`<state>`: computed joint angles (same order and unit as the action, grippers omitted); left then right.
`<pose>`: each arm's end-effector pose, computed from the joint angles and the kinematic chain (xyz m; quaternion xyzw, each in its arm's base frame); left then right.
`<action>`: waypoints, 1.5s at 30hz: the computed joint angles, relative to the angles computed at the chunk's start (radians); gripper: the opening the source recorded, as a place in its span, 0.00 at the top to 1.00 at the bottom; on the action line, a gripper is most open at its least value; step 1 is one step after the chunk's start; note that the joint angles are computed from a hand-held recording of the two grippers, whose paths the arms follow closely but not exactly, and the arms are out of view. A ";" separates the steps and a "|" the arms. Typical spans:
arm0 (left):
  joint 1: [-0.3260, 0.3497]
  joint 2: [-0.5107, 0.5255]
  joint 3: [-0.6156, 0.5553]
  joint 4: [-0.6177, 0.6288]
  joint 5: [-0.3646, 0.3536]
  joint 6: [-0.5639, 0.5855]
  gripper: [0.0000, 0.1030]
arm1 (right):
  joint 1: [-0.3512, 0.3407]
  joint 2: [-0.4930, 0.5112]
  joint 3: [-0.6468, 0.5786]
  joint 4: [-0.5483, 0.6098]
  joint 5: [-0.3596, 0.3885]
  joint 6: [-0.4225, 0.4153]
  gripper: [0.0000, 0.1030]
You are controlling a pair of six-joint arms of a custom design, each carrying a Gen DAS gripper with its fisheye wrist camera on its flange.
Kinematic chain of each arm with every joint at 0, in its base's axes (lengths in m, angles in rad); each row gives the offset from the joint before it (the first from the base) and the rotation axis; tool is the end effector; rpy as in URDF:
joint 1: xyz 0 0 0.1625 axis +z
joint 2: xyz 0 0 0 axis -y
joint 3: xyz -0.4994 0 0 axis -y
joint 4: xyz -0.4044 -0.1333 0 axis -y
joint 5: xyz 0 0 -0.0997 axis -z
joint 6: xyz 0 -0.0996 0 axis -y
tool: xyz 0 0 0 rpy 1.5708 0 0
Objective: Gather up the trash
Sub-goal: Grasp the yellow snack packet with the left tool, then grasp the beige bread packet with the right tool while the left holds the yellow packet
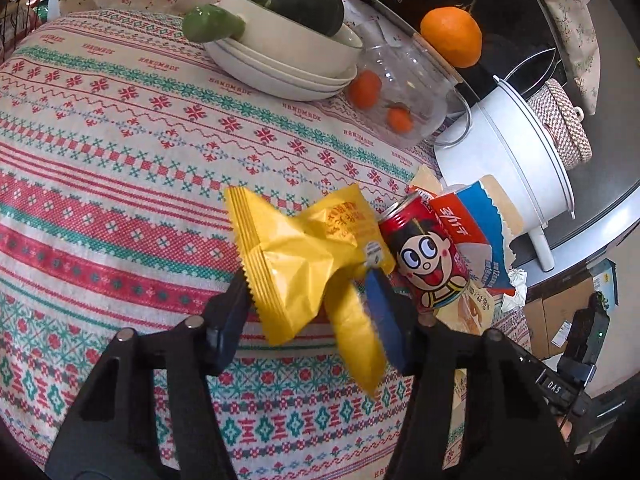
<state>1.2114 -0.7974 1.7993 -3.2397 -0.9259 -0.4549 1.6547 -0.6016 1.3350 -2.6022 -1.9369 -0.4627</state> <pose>-0.0634 -0.7179 0.1783 -0.1464 0.8902 -0.4037 0.1520 0.1673 -0.8236 0.1148 0.2364 -0.9436 0.1095 0.2043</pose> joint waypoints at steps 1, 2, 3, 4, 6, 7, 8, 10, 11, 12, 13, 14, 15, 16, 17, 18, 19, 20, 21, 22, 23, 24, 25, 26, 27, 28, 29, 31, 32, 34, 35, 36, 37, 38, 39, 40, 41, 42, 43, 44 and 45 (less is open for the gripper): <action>0.005 0.005 -0.007 -0.013 -0.002 0.017 0.49 | -0.002 0.006 -0.007 -0.010 0.014 -0.004 0.18; 0.007 0.007 -0.012 -0.010 -0.002 0.022 0.52 | -0.003 0.014 -0.014 -0.029 0.027 -0.016 0.18; 0.007 0.007 -0.012 -0.015 0.000 0.029 0.54 | -0.002 0.020 -0.020 -0.043 0.035 -0.027 0.18; 0.007 0.008 -0.010 -0.018 0.001 0.036 0.59 | -0.002 0.027 -0.026 -0.050 0.038 -0.036 0.18; 0.008 0.004 -0.005 -0.006 0.006 0.029 0.75 | 0.002 0.050 -0.052 -0.050 0.030 -0.047 0.18; 0.010 0.003 -0.006 0.007 0.007 0.015 0.79 | 0.004 0.060 -0.060 -0.053 0.025 -0.048 0.18; 0.011 0.002 -0.002 -0.006 0.003 0.013 0.80 | 0.005 0.070 -0.068 -0.057 0.020 -0.051 0.19; 0.010 0.000 -0.001 0.006 0.008 0.010 0.83 | 0.006 0.083 -0.070 -0.074 0.018 -0.053 0.24; 0.007 -0.002 0.004 0.009 0.020 0.013 0.85 | 0.008 0.090 -0.070 -0.085 0.014 -0.054 0.29; 0.001 -0.006 0.012 0.013 0.039 0.012 0.86 | 0.010 0.095 -0.058 -0.138 0.008 -0.075 0.35; -0.005 -0.009 0.016 0.022 0.057 0.009 0.87 | 0.011 0.096 -0.052 -0.149 0.009 -0.081 0.49; -0.009 -0.010 0.018 0.024 0.067 0.008 0.88 | 0.011 0.095 -0.047 -0.158 0.011 -0.086 0.66; -0.013 -0.015 0.027 0.024 0.075 0.005 0.88 | 0.010 0.092 -0.044 -0.150 0.018 -0.083 0.75; -0.019 -0.020 0.035 0.024 0.084 -0.001 0.88 | 0.009 0.090 -0.047 -0.131 0.020 -0.077 0.89; -0.026 -0.025 0.044 0.021 0.090 -0.005 0.88 | 0.009 0.085 -0.043 -0.123 0.019 -0.077 0.91; -0.033 -0.030 0.054 0.020 0.098 -0.011 0.88 | 0.008 0.077 -0.036 -0.121 0.028 -0.081 0.92; -0.043 -0.036 0.064 0.023 0.112 -0.018 0.89 | 0.009 0.066 -0.030 -0.107 0.034 -0.076 0.93; -0.052 -0.042 0.077 0.024 0.122 -0.025 0.89 | 0.010 0.058 -0.024 -0.102 0.038 -0.075 0.94; -0.062 -0.049 0.088 0.029 0.130 -0.036 0.89 | 0.013 0.049 -0.015 -0.104 0.037 -0.075 0.95; -0.068 -0.055 0.094 0.037 0.135 -0.046 0.89 | 0.015 0.037 -0.003 -0.105 0.038 -0.075 0.95; -0.076 -0.057 0.098 0.041 0.143 -0.055 0.89 | 0.018 0.022 0.010 -0.103 0.040 -0.073 0.96; -0.086 -0.062 0.107 0.045 0.151 -0.064 0.89 | 0.022 0.012 0.020 -0.102 0.040 -0.071 0.96; -0.098 -0.070 0.118 0.048 0.158 -0.072 0.89 | 0.025 0.000 0.032 -0.105 0.042 -0.071 0.97; -0.111 -0.077 0.127 0.058 0.169 -0.082 0.89 | 0.027 -0.014 0.048 -0.110 0.046 -0.072 0.97; -0.124 -0.082 0.131 0.070 0.179 -0.090 0.89 | 0.031 -0.031 0.067 -0.116 0.050 -0.076 0.97; -0.138 -0.088 0.138 0.082 0.188 -0.099 0.89 | 0.032 -0.046 0.082 -0.122 0.054 -0.079 0.98; -0.153 -0.095 0.145 0.098 0.197 -0.112 0.89 | 0.034 -0.066 0.101 -0.125 0.062 -0.082 0.98; -0.182 -0.108 0.153 0.133 0.208 -0.135 0.89 | 0.040 -0.094 0.129 -0.137 0.068 -0.085 0.98; -0.195 -0.111 0.152 0.150 0.213 -0.141 0.89 | 0.043 -0.107 0.143 -0.141 0.072 -0.090 0.98; -0.226 -0.115 0.145 0.184 0.231 -0.146 0.89 | 0.047 -0.141 0.173 -0.153 0.086 -0.100 0.98; -0.240 -0.118 0.144 0.198 0.239 -0.150 0.89 | 0.049 -0.153 0.183 -0.158 0.089 -0.104 0.98; -0.254 -0.118 0.140 0.209 0.247 -0.151 0.89 | 0.052 -0.169 0.196 -0.165 0.095 -0.108 0.98; -0.270 -0.118 0.132 0.221 0.254 -0.151 0.89 | 0.054 -0.182 0.206 -0.171 0.099 -0.111 0.98; -0.282 -0.117 0.127 0.230 0.260 -0.150 0.89 | 0.056 -0.191 0.212 -0.175 0.101 -0.113 0.98; -0.296 -0.115 0.119 0.241 0.267 -0.150 0.89 | 0.058 -0.205 0.222 -0.180 0.104 -0.119 0.98; -0.309 -0.111 0.111 0.252 0.272 -0.147 0.89 | 0.059 -0.219 0.232 -0.185 0.105 -0.124 0.98; -0.321 -0.105 0.103 0.262 0.278 -0.143 0.89 | 0.060 -0.229 0.239 -0.187 0.107 -0.128 0.99; -0.334 -0.100 0.094 0.278 0.283 -0.144 0.89 | 0.058 -0.249 0.254 -0.194 0.111 -0.137 0.99; -0.346 -0.094 0.086 0.292 0.284 -0.145 0.89 | 0.058 -0.259 0.261 -0.199 0.112 -0.144 0.99; -0.357 -0.088 0.082 0.298 0.282 -0.147 0.89 | 0.057 -0.267 0.266 -0.202 0.114 -0.149 0.99; -0.366 -0.081 0.076 0.306 0.277 -0.150 0.89 | 0.057 -0.280 0.276 -0.209 0.114 -0.158 0.99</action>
<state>0.8459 -0.8781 1.8751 -2.9341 -0.6490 -0.6045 1.7118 -0.8813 1.6109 -2.8115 -1.8227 -0.6211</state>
